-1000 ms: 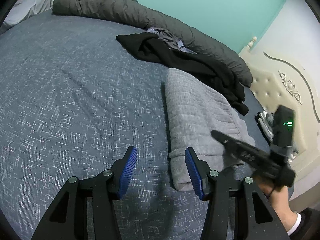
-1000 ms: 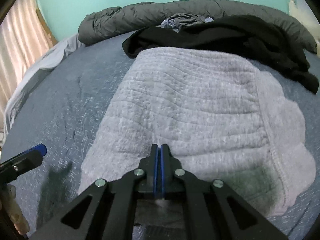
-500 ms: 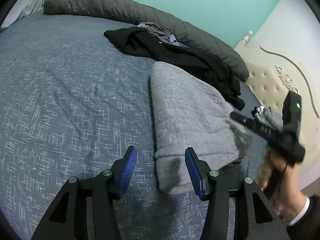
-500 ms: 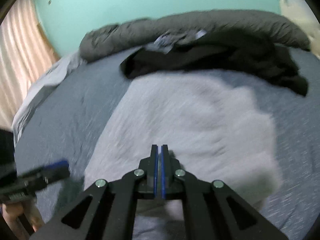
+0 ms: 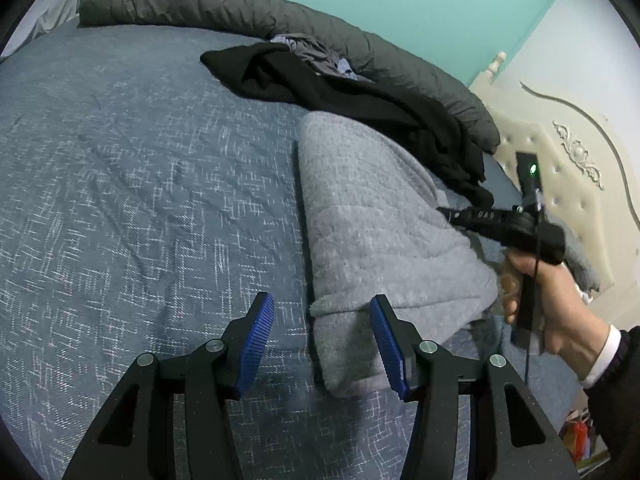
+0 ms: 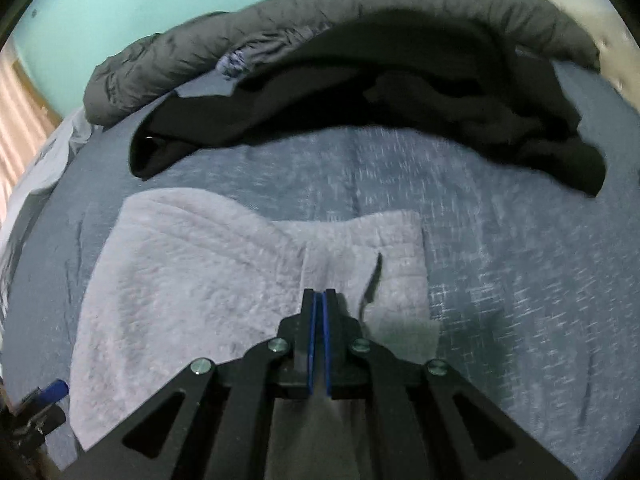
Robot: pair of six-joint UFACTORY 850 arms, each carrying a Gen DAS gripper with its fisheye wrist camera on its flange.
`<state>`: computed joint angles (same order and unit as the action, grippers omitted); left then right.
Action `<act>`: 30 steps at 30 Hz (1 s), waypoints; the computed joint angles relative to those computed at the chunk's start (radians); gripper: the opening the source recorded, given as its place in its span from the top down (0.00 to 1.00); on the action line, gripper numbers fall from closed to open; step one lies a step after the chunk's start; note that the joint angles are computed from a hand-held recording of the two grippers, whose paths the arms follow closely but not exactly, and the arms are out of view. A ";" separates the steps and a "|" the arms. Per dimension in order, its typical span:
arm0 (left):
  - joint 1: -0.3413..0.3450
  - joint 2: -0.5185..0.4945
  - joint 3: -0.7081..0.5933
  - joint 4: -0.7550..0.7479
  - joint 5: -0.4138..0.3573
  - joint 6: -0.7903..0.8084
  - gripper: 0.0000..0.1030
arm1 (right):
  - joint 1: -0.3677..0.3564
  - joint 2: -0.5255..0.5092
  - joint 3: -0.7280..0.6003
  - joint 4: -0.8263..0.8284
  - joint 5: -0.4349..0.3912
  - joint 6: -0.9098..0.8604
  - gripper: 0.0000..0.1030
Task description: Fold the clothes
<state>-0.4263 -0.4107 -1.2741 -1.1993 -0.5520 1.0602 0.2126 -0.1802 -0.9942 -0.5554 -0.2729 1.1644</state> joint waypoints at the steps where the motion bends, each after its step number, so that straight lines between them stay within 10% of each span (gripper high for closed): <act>1: -0.001 -0.001 0.000 0.001 0.001 -0.001 0.47 | -0.002 -0.005 -0.004 0.009 0.001 -0.009 0.99; 13: 0.018 0.020 0.014 0.016 0.003 -0.015 0.47 | 0.192 0.207 0.120 -0.596 -0.089 0.671 0.98; 26: 0.090 0.092 0.083 0.026 -0.005 0.024 0.47 | 0.290 0.096 0.118 -0.624 0.019 0.795 0.99; 30: 0.109 0.115 0.110 0.012 -0.009 0.039 0.47 | 0.340 0.188 0.171 -0.832 -0.047 1.078 0.95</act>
<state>-0.3169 -0.2958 -1.1646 -1.1874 -0.5611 1.0995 0.5525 0.0076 -0.8236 -1.3873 -0.3198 2.2429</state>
